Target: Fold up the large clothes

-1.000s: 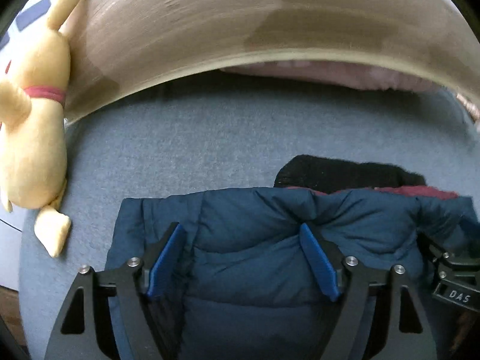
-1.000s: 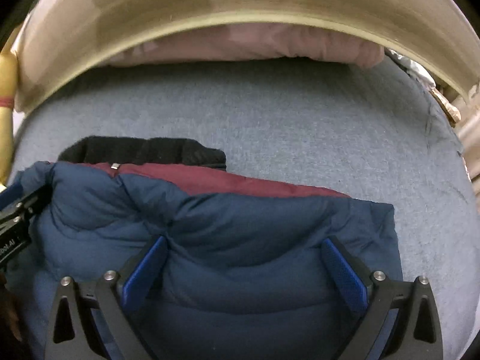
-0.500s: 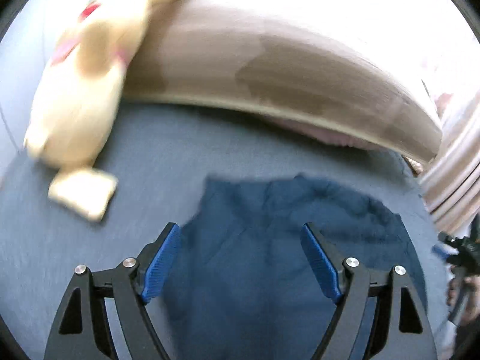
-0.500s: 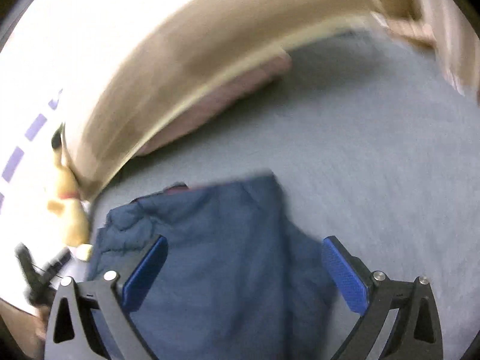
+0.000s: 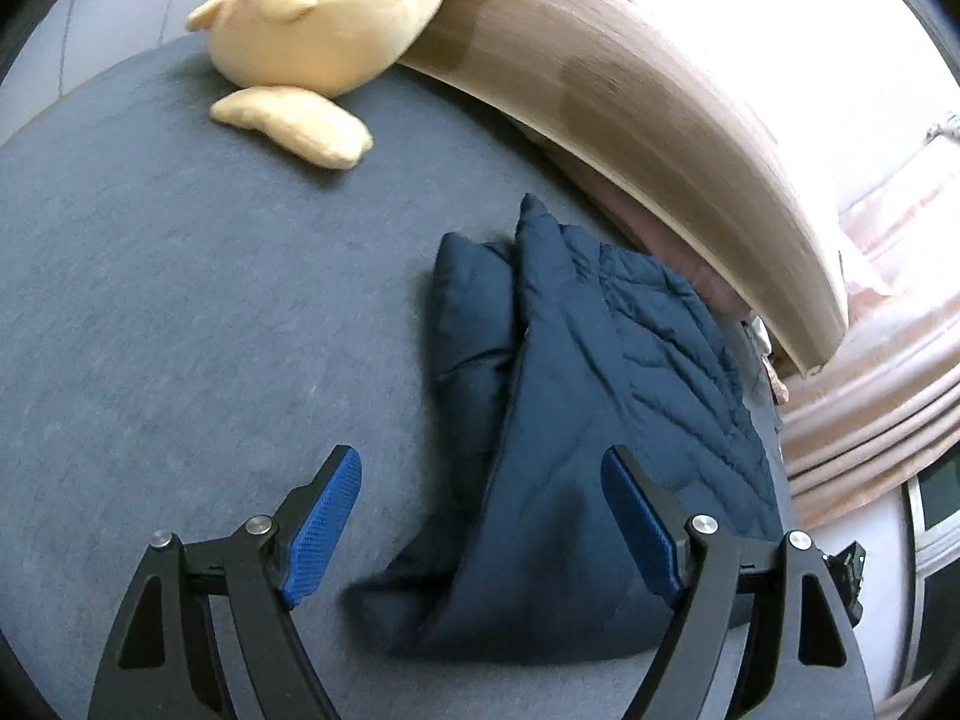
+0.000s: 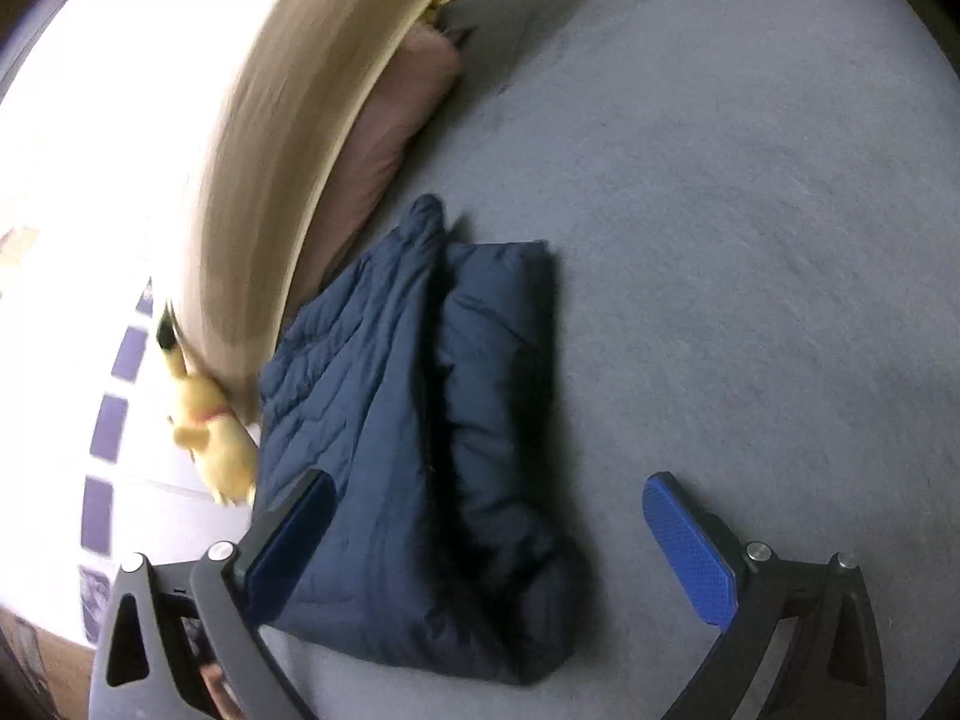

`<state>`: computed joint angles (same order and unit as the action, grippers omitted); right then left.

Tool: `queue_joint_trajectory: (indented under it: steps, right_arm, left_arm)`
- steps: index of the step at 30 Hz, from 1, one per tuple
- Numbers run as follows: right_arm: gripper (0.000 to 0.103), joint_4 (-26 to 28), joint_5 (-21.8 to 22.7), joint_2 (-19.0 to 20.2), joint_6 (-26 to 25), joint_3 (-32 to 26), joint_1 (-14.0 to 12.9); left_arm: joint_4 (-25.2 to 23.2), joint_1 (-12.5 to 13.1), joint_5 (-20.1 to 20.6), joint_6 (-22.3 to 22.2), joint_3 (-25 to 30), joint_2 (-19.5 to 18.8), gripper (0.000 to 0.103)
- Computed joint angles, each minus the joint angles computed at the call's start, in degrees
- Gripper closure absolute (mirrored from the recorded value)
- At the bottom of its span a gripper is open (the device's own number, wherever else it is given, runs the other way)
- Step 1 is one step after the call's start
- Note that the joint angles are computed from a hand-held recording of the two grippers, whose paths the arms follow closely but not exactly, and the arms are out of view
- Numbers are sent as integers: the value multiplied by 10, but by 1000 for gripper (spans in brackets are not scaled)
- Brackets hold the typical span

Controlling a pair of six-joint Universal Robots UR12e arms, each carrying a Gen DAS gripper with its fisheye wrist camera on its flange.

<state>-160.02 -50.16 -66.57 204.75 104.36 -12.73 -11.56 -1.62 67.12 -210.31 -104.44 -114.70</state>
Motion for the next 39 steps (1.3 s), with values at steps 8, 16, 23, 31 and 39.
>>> queue_joint_trajectory:
  steps: [8,16,23,31,39]
  right_arm:
    - [0,40,65,44,-18,-46,6]
    - [9,105,46,43,-93,-61,24]
    - [9,28,-47,29,-37,-51,27]
    - [10,48,-7,47,-62,-98,34]
    - [71,148,-73,44,-127,-114,48]
  left_arm:
    - [-29,15,-66,-3,28,-32,20]
    - [-51,16,-102,24,35,-41,20]
    - [1,17,-74,-21,40,-40,20]
    - [-42,8,-115,15,99,-68,28]
    - [-122,-16,-51,59,134,-81,70]
